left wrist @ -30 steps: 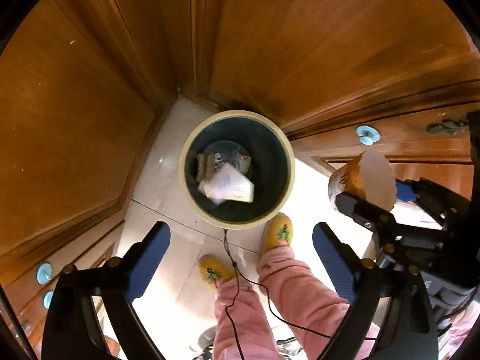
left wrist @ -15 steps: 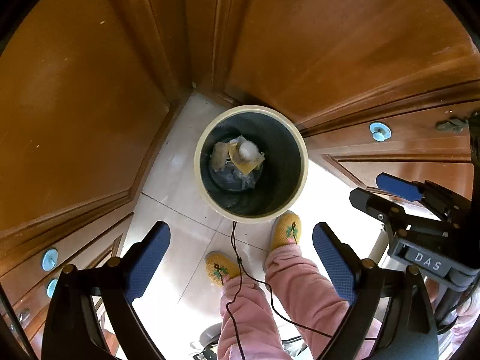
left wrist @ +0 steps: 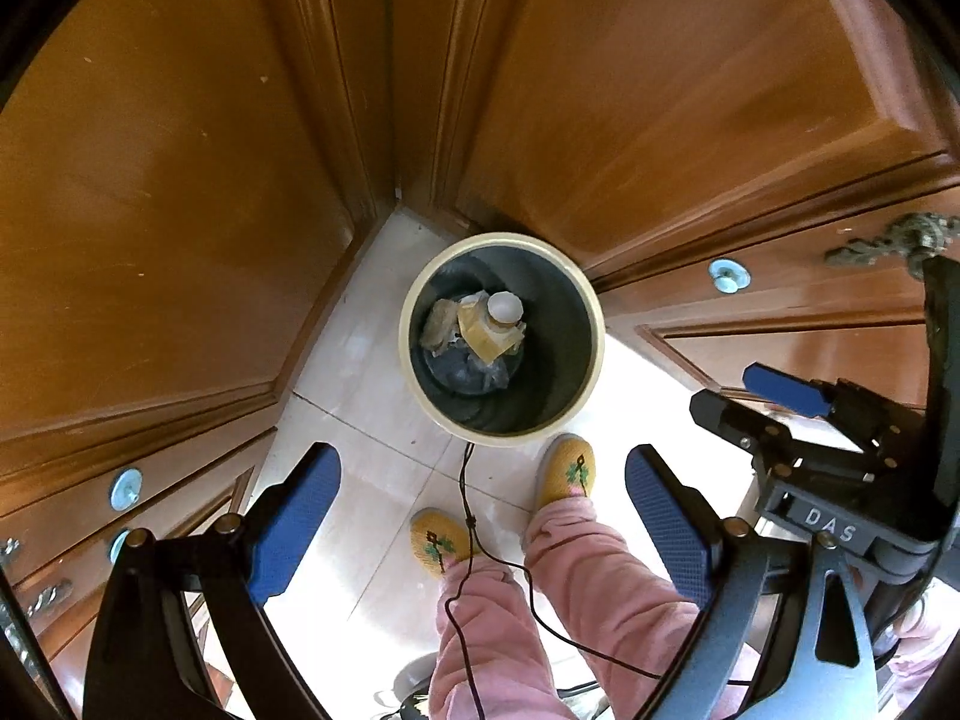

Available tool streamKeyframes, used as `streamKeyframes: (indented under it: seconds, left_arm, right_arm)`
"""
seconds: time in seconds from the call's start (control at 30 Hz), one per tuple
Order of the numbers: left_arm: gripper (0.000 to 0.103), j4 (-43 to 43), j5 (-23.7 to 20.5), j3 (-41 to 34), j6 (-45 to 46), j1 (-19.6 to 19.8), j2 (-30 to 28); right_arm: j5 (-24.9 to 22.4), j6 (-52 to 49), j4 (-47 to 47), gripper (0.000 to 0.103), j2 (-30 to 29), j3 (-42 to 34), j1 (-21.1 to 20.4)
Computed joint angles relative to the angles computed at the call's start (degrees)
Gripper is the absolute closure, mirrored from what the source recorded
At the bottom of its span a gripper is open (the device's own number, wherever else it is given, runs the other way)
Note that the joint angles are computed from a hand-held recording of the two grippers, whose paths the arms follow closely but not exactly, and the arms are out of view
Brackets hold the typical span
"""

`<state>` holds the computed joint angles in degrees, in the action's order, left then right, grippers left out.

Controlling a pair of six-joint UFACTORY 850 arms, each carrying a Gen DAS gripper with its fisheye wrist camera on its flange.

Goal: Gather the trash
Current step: 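Raise both tools back up to the counter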

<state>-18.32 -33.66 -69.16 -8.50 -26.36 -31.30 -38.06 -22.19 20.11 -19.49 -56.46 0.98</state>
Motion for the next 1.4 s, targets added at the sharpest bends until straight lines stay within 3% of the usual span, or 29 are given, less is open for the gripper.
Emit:
streamKeyframes:
  seconds: [0.4, 0.83, 1.17, 1.4]
  left_arm:
    - [0.008, 5.02, -2.43, 0.94, -4.57, -1.72, 10.9]
    - [0.008, 11.95, -4.54, -6.5, -6.16, -5.22, 20.5]
    - [0.008, 14.15, -4.52, -14.57, -4.65, -6.3, 23.47]
    - [0.008, 19.69, -6.41, -22.51, -5.76, -6.35, 21.63]
  right_arm:
    - [-3.75, 2.95, 0.23, 0.046, 10.83, 1.8, -0.04]
    - [-5.78, 6.72, 1.3, 0.046, 23.41, -2.99, -2.25]
    - [-6.31, 11.32, -2.51, 0.046, 29.08, -10.17, -4.37]
    - [-8.22, 16.71, -13.24, 0.046, 27.72, -20.39, -4.66]
